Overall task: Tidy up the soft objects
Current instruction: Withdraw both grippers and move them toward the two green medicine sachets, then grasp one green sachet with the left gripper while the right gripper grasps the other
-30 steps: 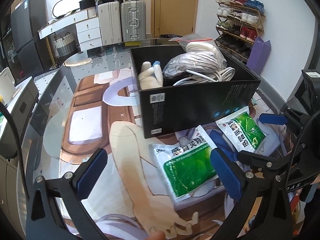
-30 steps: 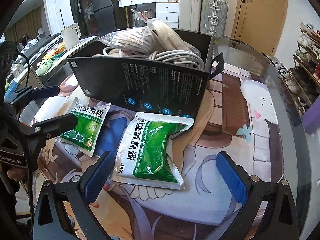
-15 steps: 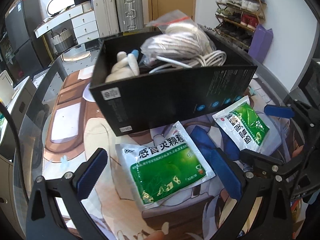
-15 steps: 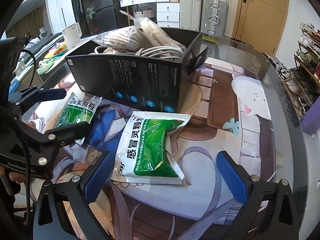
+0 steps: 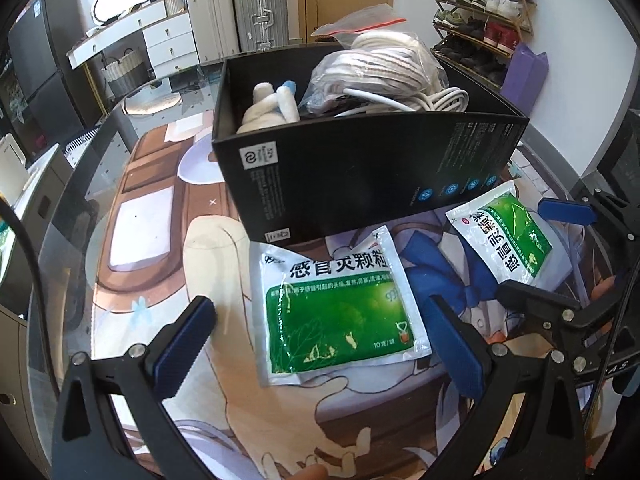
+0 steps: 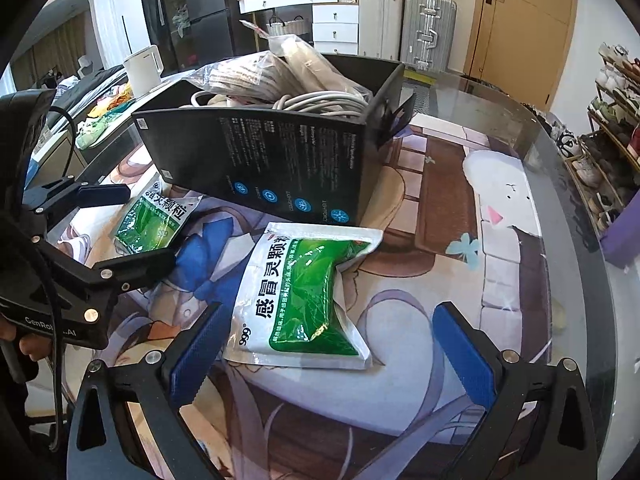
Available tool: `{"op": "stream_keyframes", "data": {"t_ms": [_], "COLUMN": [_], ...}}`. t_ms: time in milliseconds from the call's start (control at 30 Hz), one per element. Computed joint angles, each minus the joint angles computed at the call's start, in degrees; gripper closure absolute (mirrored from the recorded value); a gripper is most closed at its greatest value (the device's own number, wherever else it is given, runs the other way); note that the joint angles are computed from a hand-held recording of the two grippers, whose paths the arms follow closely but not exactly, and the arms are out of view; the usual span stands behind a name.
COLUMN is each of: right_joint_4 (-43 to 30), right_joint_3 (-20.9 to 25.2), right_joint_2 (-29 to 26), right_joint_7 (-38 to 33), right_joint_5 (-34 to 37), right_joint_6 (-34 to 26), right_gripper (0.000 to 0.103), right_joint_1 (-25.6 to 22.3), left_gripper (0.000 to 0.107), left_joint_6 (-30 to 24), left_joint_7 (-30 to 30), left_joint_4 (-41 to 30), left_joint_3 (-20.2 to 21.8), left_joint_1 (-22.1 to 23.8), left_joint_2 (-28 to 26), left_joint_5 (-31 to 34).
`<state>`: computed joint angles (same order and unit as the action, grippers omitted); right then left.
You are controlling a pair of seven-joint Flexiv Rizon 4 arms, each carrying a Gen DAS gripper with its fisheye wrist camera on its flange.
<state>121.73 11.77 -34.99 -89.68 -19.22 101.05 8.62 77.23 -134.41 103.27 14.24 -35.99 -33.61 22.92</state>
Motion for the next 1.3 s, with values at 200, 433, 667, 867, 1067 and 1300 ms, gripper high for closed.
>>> {"op": "stream_keyframes", "data": {"t_ms": [200,433,667,867,1067,1300], "right_joint_4": [0.18,0.21,-0.44,-0.12,0.09,0.61], "right_joint_3": [-2.01,0.92,8.11,10.26,11.83,11.26], "right_joint_2": [0.17,0.26,-0.95,-1.16,-1.2,-0.96], "right_joint_7": [1.02,0.01,-1.61,-2.52,-3.03,-3.38], "right_joint_5": [1.21,-0.38,-3.76,-4.79,-5.64,-6.14], "right_joint_6": [0.99,0.96,0.0,-0.02,-0.12,0.73], "right_gripper": [0.001,0.023,0.048,0.052,0.061,0.079], "right_joint_1": [3.18,0.25,-7.16,-9.74,-11.66,-11.55], "left_gripper": [0.004,0.008,0.036,0.06,0.067,0.067], "left_joint_6": [-0.07,0.83,3.58,5.88,7.81,8.94], "left_joint_7": [-0.79,-0.53,0.77,2.51,3.96,5.79], "left_joint_4": [-0.67,-0.76,-0.91,-0.28,0.52,1.11], "left_joint_3": [0.36,0.15,1.15,2.1,3.12,4.38], "left_joint_1": [-0.48,-0.3,-1.68,-2.58,-3.66,-5.03], "left_joint_2": [-0.37,-0.52,-0.83,-1.0,-1.26,-1.62], "left_joint_5": [0.34,0.65,1.65,0.6,-1.29,-3.72]}}
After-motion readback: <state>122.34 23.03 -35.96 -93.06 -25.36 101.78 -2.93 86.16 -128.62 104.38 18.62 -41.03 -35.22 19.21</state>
